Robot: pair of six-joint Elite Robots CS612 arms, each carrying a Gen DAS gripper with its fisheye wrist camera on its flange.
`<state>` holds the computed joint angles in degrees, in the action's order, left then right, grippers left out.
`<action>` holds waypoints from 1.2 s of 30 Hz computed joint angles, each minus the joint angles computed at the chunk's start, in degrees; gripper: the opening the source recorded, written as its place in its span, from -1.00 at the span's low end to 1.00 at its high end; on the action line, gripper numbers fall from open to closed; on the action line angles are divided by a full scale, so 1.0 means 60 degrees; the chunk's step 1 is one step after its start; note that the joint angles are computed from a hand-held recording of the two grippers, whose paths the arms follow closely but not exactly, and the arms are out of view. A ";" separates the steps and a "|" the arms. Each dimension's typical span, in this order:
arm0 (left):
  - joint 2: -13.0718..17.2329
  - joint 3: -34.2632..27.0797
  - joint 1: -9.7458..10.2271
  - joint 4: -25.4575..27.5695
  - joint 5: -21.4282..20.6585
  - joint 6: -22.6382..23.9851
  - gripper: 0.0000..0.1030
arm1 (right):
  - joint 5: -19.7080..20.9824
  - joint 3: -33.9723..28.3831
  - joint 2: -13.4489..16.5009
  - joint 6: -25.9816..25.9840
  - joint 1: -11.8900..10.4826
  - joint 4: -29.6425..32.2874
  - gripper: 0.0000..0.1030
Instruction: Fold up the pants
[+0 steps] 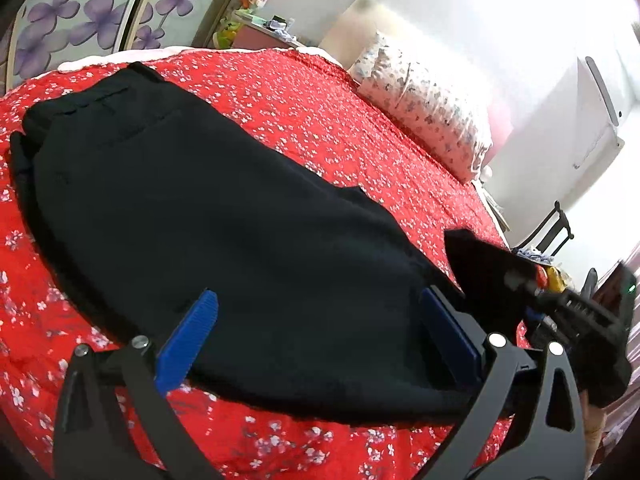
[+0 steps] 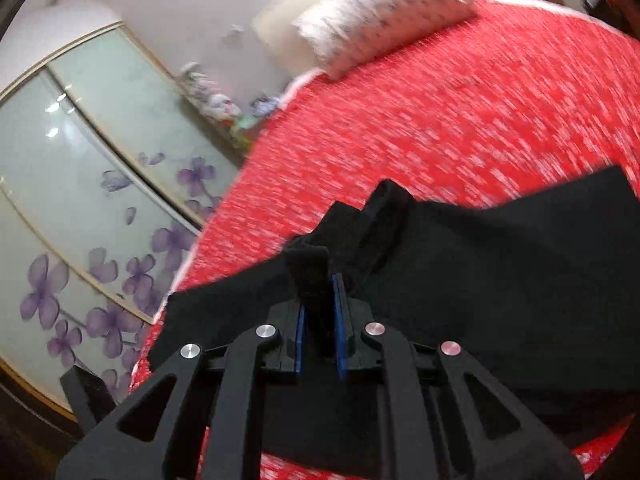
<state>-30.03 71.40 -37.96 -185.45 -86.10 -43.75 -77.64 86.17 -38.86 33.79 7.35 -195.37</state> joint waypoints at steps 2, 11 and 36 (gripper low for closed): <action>-0.0002 0.0011 0.0023 -0.0012 -0.0045 -0.0044 0.96 | -0.0090 -0.0227 0.0056 -0.0588 0.0195 0.0583 -0.76; -0.0078 0.0220 0.0037 -0.0422 0.0044 -0.0226 0.96 | -0.0314 -0.0349 0.0211 -0.1216 0.0439 0.1238 -0.76; -0.0152 0.0339 0.0200 -0.0538 -0.0128 -0.0526 0.96 | 0.3245 -0.0486 0.0361 -0.0791 -0.0048 0.2463 0.39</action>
<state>-30.95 73.43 -36.76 -188.68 -86.87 -46.91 -58.17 83.26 -36.69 29.04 7.07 -180.60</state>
